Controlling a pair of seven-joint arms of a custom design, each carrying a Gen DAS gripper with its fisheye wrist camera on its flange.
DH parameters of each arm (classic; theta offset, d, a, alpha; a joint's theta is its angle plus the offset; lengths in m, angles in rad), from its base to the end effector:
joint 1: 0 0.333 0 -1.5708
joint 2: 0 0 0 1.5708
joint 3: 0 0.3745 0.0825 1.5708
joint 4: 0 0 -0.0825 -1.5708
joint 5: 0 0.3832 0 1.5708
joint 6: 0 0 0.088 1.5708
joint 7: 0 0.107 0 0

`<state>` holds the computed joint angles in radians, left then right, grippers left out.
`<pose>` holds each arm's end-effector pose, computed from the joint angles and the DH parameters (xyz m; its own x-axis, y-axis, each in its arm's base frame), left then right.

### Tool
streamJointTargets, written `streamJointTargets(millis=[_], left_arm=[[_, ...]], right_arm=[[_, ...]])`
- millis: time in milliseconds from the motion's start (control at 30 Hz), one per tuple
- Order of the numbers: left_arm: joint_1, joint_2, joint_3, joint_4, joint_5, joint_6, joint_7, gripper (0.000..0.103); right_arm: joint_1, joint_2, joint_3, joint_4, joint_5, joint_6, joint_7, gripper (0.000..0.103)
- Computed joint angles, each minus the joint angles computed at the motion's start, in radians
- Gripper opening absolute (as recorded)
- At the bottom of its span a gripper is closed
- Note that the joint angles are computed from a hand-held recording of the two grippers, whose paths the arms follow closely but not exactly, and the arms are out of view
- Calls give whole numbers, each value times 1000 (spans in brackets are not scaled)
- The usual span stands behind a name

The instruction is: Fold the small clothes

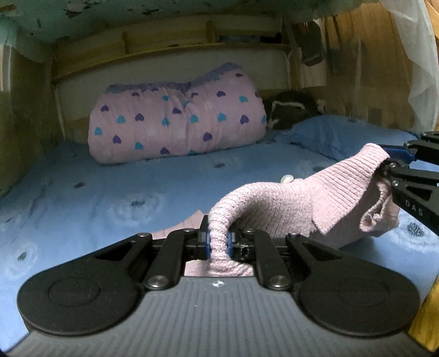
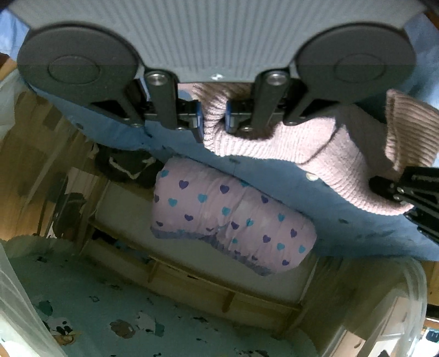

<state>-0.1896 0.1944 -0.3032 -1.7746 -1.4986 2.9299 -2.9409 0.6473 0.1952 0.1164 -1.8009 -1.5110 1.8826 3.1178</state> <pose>0.6119 -0.2370 0.5700 -0.7028 -0.7020 -0.1151 -0.1896 0.3408 -0.9208 0.5187 0.3845 0.5483 -0.4078 -0.8259 0.3894 -0.3624 -0.2450 -0.8992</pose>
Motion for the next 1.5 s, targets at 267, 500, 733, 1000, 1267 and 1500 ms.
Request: streamJointTargets(millis=[267, 500, 733, 1000, 1267, 1500], left_arm=[[-4, 31, -16, 37, 49, 32, -41, 13], [-1, 128, -57, 128, 217, 69, -164, 13], [-48, 255, -45, 252, 463, 100, -353, 13], [-144, 411, 61, 411, 738, 79, -607, 13], [-213, 565, 172, 606, 952, -8, -832, 13], [-229, 663, 211, 741, 1091, -88, -982, 13]], right_arm=[[-16, 4, -11, 14, 16, 19, 15, 18], [-46, 30, -37, 33, 15, 61, 51, 18], [-81, 59, -68, 54, 14, 117, 99, 18], [-114, 115, -107, 96, 33, 188, 126, 18], [-147, 198, -154, 167, 94, 294, 23, 18], [-190, 204, -181, 141, 203, 454, -13, 19]])
